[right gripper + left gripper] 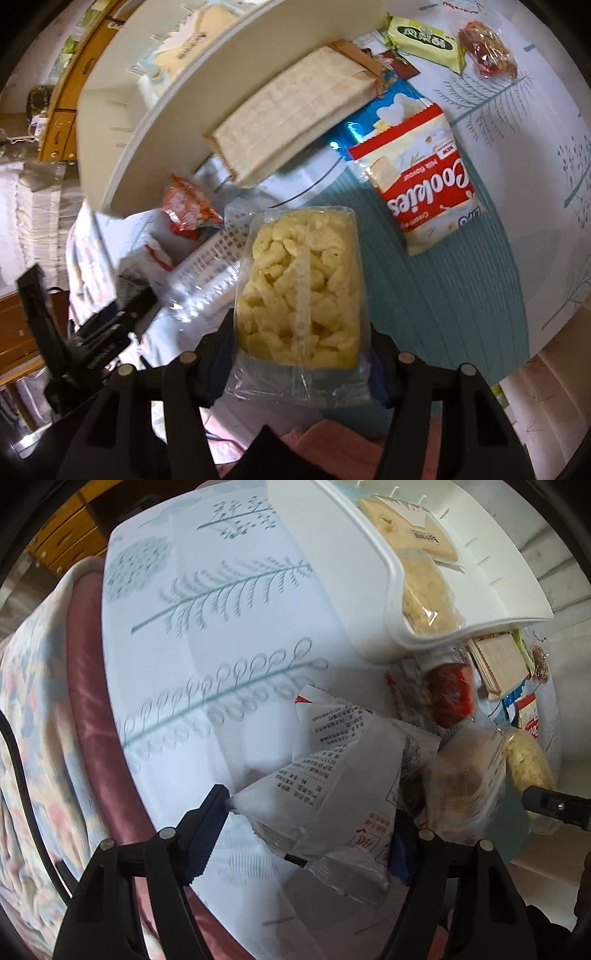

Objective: Organize snacks
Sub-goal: 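Carry both bags over the white tray and release them inside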

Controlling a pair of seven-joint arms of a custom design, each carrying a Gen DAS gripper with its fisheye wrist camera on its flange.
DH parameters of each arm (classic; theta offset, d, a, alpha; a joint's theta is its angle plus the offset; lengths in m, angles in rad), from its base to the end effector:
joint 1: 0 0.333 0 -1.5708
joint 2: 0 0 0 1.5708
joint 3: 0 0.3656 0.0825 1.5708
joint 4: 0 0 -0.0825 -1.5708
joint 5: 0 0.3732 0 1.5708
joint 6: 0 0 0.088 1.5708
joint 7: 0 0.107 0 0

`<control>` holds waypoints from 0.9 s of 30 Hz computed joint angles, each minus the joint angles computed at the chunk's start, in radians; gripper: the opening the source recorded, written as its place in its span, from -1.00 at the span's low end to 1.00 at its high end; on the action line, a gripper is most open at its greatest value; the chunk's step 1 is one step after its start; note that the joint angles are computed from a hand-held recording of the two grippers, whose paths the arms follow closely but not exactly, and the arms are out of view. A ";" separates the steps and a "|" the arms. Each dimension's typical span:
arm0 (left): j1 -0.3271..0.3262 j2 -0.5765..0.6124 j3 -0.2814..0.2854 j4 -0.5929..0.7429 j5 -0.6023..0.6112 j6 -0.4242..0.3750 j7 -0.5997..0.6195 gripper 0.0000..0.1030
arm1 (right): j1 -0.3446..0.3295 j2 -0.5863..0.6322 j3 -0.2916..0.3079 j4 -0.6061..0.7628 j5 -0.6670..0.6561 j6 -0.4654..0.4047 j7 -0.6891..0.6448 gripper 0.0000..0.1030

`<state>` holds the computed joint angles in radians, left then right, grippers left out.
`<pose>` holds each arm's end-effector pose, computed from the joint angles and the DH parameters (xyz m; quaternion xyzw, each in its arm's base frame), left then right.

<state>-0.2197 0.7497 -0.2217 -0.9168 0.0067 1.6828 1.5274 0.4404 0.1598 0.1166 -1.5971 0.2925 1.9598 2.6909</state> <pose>0.7297 -0.2673 0.4930 0.5764 -0.8139 0.0509 0.0526 0.5277 0.3438 0.6095 -0.4369 0.8814 0.1539 0.0924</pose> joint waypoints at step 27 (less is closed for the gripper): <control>-0.016 -0.211 -0.031 -0.074 -0.091 0.163 -0.178 0.43 | -0.007 -0.021 0.005 0.135 0.027 0.105 -0.200 0.16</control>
<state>-0.2361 0.5382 -0.2522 -0.9903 -0.0845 1.8455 1.3498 0.4332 0.1384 0.1214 -1.4616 0.3197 2.0644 2.4913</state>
